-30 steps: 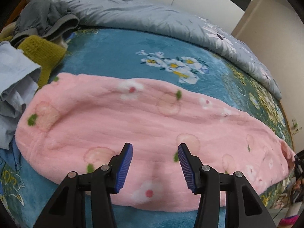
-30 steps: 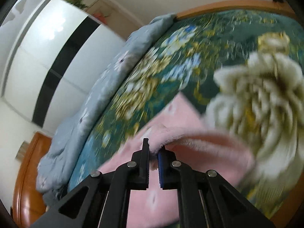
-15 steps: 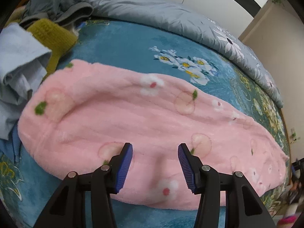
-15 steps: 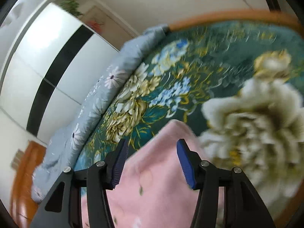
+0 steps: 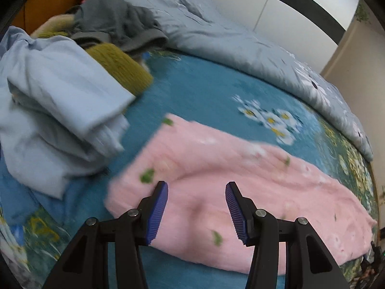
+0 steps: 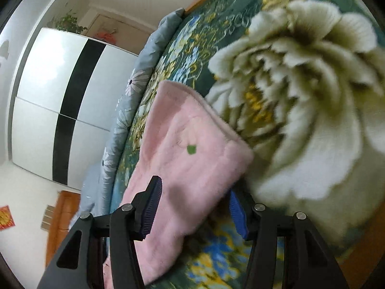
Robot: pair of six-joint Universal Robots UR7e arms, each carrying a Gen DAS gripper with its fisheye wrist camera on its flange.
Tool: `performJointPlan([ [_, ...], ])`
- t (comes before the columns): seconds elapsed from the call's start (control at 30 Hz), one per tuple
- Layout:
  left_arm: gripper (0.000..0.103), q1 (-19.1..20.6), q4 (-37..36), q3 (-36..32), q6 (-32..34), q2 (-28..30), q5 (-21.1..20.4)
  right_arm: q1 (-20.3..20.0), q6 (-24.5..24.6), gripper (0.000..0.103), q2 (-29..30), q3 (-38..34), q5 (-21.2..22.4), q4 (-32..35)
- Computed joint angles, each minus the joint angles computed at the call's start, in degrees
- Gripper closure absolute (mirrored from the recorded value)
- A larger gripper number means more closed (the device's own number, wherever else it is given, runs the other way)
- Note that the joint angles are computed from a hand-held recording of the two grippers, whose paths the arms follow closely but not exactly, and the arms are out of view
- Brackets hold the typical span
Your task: Fold clothes
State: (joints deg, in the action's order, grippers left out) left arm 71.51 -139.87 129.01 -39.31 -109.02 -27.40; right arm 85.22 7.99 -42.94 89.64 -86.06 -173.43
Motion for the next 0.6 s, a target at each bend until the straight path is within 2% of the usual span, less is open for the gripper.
performJointPlan([
  [0.07, 0.049, 0.6, -0.6, -0.9, 2.5, 1.0, 1.3, 0.3, 0.1, 0.048, 1.2, -1.3, 0.1, 0.0],
  [0.17, 0.048, 1.5, -5.2, -1.8, 10.1, 5.2, 5.8, 0.7, 0.0, 0.048, 2.7, -2.6, -0.5, -1.4],
  [0.23, 0.048, 3.7, -8.0, -3.6, 13.9, 9.2, 8.6, 0.6, 0.7, 0.046, 3.1, -2.8, 0.4, -2.7],
  [0.27, 0.048, 5.6, -7.4, -5.1, 13.6, 11.0, 8.6, 0.5, 0.9, 0.046, 3.2, -2.8, 1.0, -3.2],
  [0.3, 0.048, 7.4, -5.2, -6.7, 11.7, 11.8, 7.2, 0.4, 0.9, 0.046, 3.3, -2.8, 1.3, -3.4],
  [0.37, 0.046, 10.7, -6.0, -8.6, 11.9, 12.8, 2.2, 0.3, 0.2, 0.046, 3.5, -3.0, 2.2, -3.2],
  [0.4, 0.045, 11.7, -6.7, -9.1, 12.5, 13.3, 1.3, 0.3, -0.3, 0.046, 3.6, -3.3, 2.1, -2.9],
  [0.53, 0.043, 13.5, -8.9, -11.1, 16.3, 15.5, 0.2, 0.4, 0.0, 0.046, 4.2, -4.2, 1.7, -2.7],
  [0.6, 0.043, 13.6, -7.0, -12.3, 15.3, 16.2, 0.5, 0.8, 0.2, 0.047, 4.4, -4.6, 0.6, -2.5],
])
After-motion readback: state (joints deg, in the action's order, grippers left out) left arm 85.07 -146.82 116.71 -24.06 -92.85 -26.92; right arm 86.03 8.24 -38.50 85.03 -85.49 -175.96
